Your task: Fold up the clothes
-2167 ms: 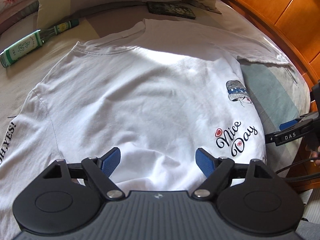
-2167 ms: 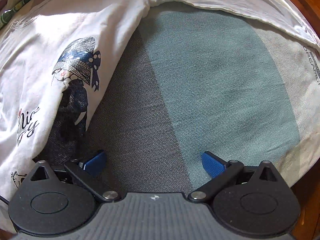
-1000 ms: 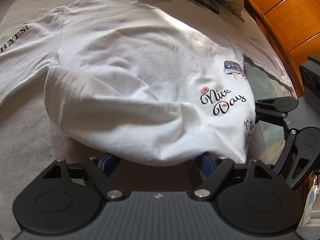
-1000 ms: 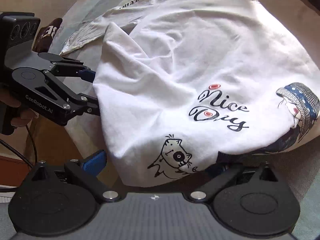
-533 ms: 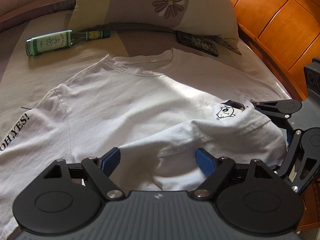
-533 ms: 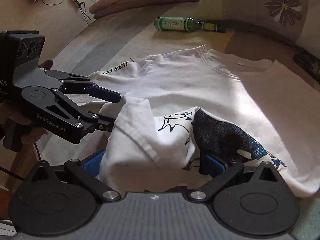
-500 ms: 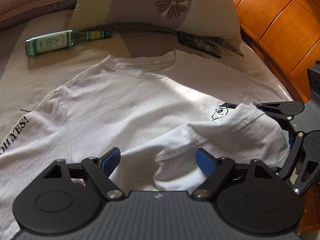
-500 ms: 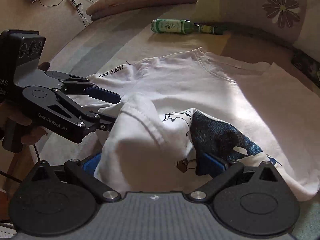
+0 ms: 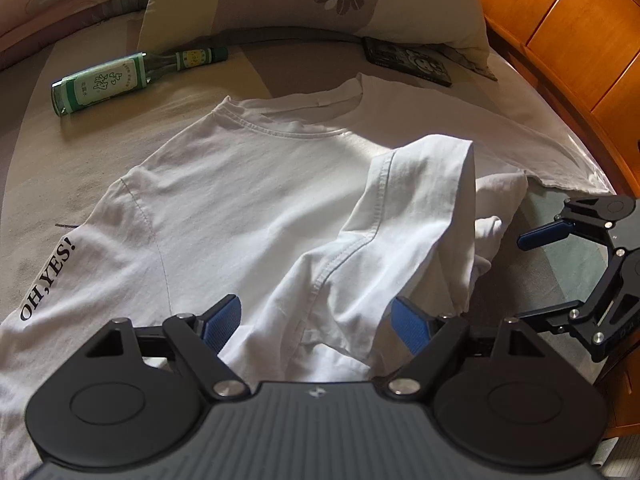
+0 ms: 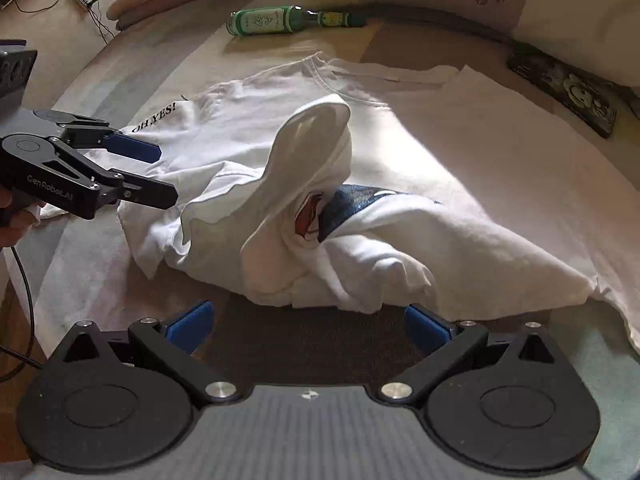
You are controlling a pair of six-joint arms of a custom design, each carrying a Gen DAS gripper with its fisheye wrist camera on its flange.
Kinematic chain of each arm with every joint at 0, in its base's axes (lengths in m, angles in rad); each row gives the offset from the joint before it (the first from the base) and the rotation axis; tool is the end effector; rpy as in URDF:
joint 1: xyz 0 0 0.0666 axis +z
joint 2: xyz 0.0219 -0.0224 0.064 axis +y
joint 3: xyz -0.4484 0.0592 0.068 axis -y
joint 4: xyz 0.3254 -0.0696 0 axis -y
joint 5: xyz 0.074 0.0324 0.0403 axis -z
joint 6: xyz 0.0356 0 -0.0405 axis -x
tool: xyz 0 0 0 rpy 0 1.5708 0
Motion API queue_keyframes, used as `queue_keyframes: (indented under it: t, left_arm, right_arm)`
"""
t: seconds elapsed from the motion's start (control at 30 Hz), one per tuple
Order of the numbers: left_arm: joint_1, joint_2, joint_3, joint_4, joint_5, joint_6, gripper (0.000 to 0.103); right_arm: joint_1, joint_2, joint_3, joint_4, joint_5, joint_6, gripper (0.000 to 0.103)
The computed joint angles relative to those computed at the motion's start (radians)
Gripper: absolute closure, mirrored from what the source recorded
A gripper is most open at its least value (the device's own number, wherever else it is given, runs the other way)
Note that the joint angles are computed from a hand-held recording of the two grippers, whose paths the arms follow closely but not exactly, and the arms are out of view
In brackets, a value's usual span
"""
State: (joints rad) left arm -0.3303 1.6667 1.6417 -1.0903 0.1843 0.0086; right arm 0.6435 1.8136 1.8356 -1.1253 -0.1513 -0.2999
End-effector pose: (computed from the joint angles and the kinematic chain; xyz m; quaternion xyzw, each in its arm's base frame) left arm 0.4760 -0.1705 0.4643 0.1759 0.9542 -0.1263 0.2065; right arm 0.4531 0.3460 0.4591 -0.1831 0.9528 0.1704 0.1723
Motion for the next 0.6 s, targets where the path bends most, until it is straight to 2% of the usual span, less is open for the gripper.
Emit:
queue_keyframes:
  t: [0.2,0.3,0.5,0.6]
  left_arm:
    - [-0.055,-0.018,-0.053,0.038,-0.041,-0.054,0.021]
    - [-0.067,-0.001,-0.047,0.072,-0.092,-0.065,0.021]
    - [-0.056,0.031,-0.016,0.102,-0.174,-0.059,0.021]
    - [-0.042,0.031,-0.002,0.096,-0.209,-0.045,0.021]
  right_arm:
    - [0.030,0.014,-0.054,-0.043,0.001,-0.014,0.000]
    - [0.049,0.024,-0.065,-0.070,0.044,-0.007,0.000]
    - [0.095,0.039,-0.058,-0.110,0.136,0.092,0.000]
    - [0.108,0.036,-0.066,-0.104,0.164,0.075,0.000]
